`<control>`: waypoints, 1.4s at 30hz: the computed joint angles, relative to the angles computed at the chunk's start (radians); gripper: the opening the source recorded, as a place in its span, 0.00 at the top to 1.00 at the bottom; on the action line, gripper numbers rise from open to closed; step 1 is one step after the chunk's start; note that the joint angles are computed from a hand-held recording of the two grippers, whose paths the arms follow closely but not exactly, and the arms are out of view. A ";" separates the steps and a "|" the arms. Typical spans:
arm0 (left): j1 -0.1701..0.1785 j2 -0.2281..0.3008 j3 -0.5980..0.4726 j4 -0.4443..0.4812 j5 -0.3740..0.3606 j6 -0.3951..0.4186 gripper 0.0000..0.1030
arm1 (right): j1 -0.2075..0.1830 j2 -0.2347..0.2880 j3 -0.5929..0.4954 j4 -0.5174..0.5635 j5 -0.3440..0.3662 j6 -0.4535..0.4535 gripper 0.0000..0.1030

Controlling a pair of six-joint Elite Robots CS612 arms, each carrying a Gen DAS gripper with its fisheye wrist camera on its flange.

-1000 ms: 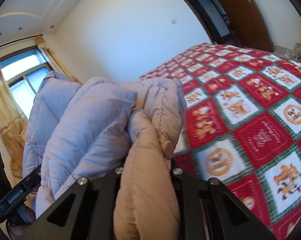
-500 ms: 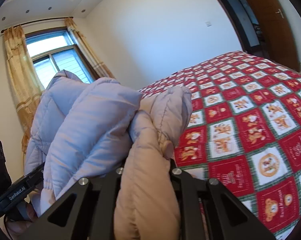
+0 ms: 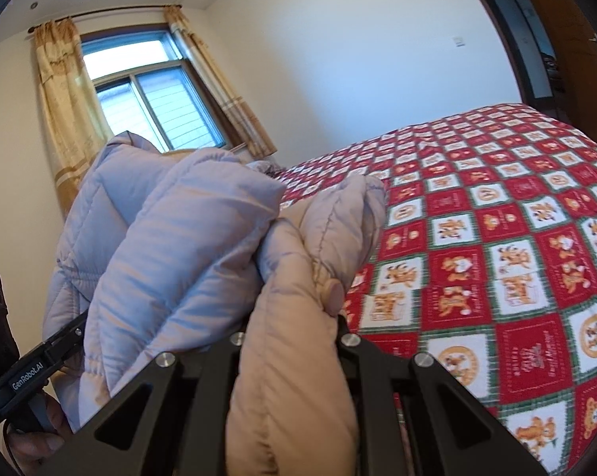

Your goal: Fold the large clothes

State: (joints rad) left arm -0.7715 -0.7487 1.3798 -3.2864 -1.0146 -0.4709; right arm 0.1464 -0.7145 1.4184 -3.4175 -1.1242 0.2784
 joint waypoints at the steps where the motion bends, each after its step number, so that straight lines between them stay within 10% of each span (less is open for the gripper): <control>1: 0.002 -0.002 0.006 -0.001 0.003 -0.006 0.69 | 0.004 0.004 -0.008 0.009 0.002 -0.006 0.84; 42: 0.105 -0.001 0.119 0.021 -0.032 -0.218 0.69 | 0.125 0.137 -0.264 0.352 -0.065 -0.179 0.84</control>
State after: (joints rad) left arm -0.6665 -0.7496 1.4986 -3.2656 -1.0468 -0.6885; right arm 0.2711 -0.5771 1.1548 -3.0655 -1.1889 0.0990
